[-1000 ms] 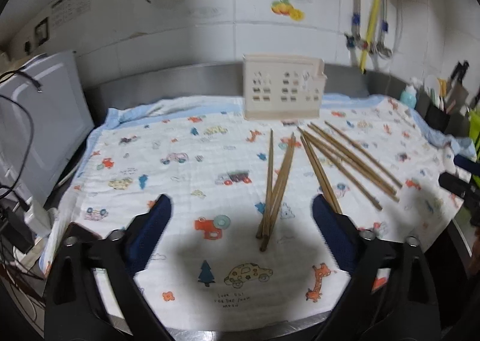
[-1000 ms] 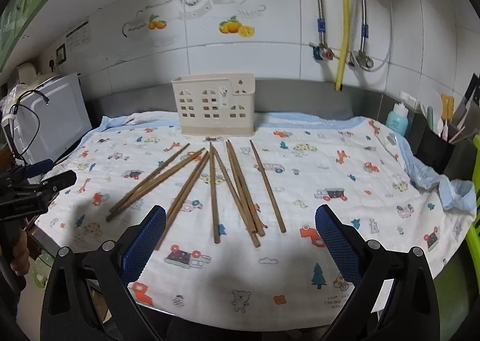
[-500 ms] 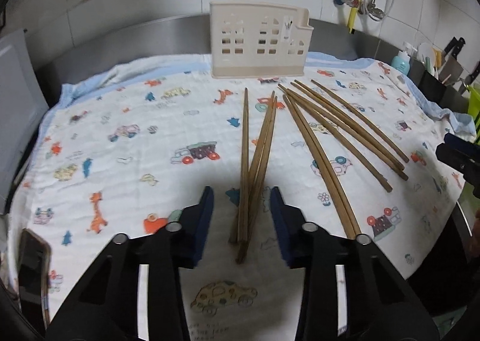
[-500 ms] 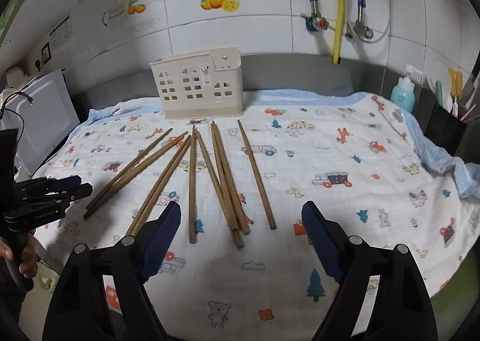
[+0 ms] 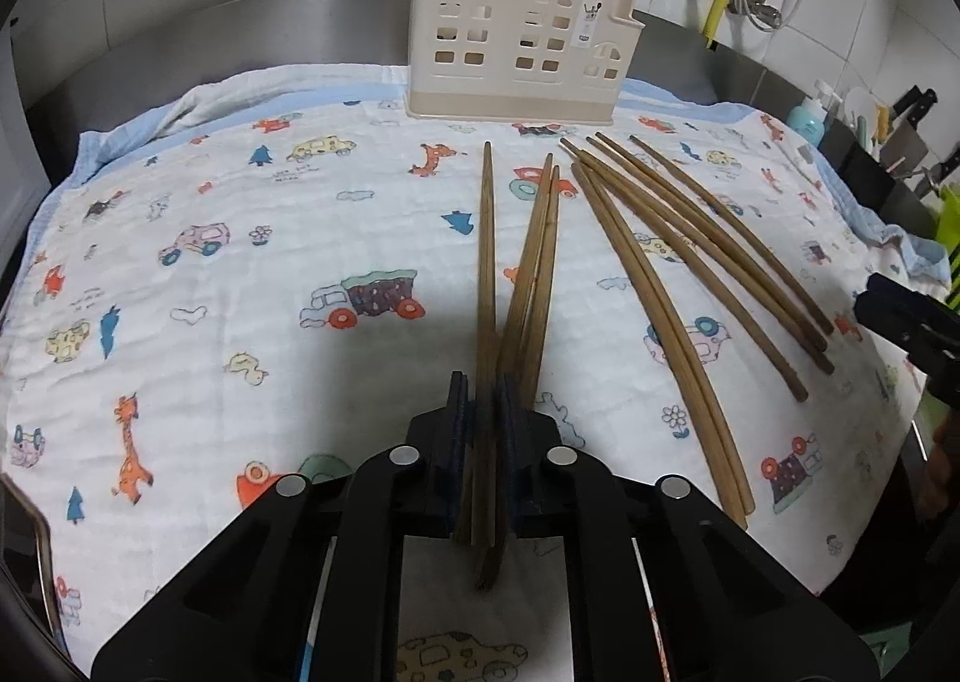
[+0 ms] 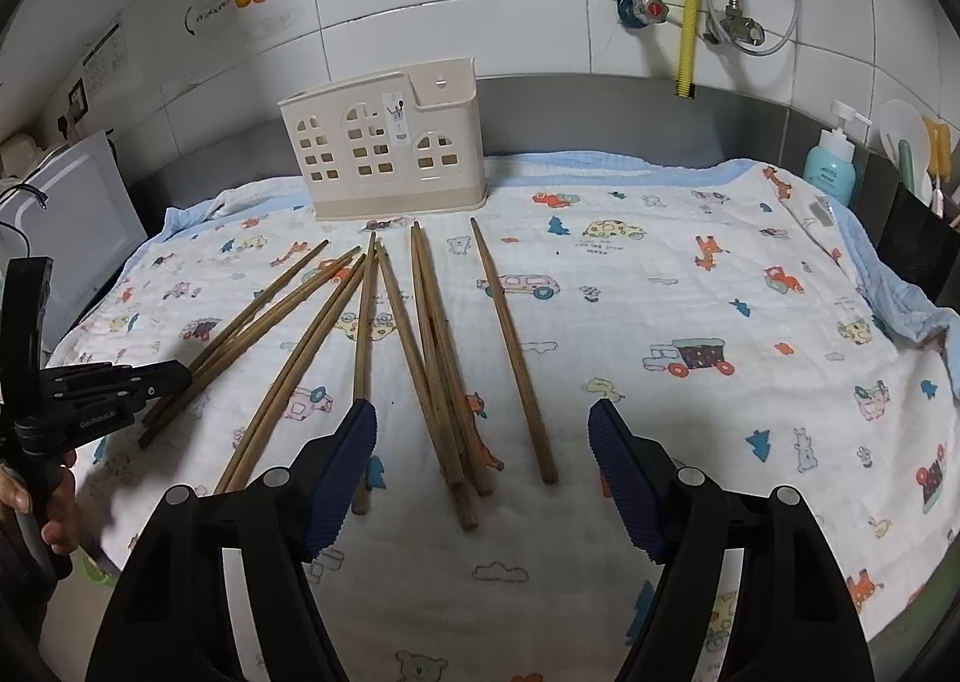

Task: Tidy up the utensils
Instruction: 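Lower the left tool and right tool toward separate chopsticks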

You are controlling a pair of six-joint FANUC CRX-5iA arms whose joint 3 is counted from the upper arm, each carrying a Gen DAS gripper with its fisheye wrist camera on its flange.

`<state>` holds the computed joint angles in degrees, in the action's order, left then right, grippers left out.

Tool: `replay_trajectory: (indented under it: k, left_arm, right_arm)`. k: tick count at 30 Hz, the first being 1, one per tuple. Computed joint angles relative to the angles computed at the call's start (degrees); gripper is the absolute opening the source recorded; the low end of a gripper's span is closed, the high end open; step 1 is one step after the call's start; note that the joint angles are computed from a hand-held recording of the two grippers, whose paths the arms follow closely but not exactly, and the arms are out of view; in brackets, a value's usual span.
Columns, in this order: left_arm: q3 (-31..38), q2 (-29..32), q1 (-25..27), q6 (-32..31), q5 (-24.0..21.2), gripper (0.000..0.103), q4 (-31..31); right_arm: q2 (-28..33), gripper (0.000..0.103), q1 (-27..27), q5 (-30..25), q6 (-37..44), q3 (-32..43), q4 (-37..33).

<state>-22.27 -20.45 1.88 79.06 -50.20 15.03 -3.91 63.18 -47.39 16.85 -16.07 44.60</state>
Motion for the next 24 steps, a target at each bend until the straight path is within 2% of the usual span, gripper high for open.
replay_trajectory:
  k: [5, 15, 18, 24]
  left_arm:
    - [-2.18, -0.54, 2.15, -4.4, 0.2, 0.005, 5.6]
    - [-3.72, -1.2, 4.1, -8.02, 0.1, 0.005, 10.11]
    - [-3.36, -1.19, 4.36, -7.86, -0.04, 0.005, 9.48]
    - [-1.91, -0.29, 4.29, -6.41, -0.64, 0.005, 6.13]
  right_arm:
    - [0.65, 0.071, -0.6, 0.47, 0.61, 0.61, -0.57]
    - [1.59, 0.071, -1.4, 1.3, 1.58, 1.43, -1.65]
    - [1.71, 0.07, -1.61, 1.55, 1.73, 1.53, -1.8]
    - [2.5, 0.062, -2.56, 1.56, 2.77, 2.39, -2.96]
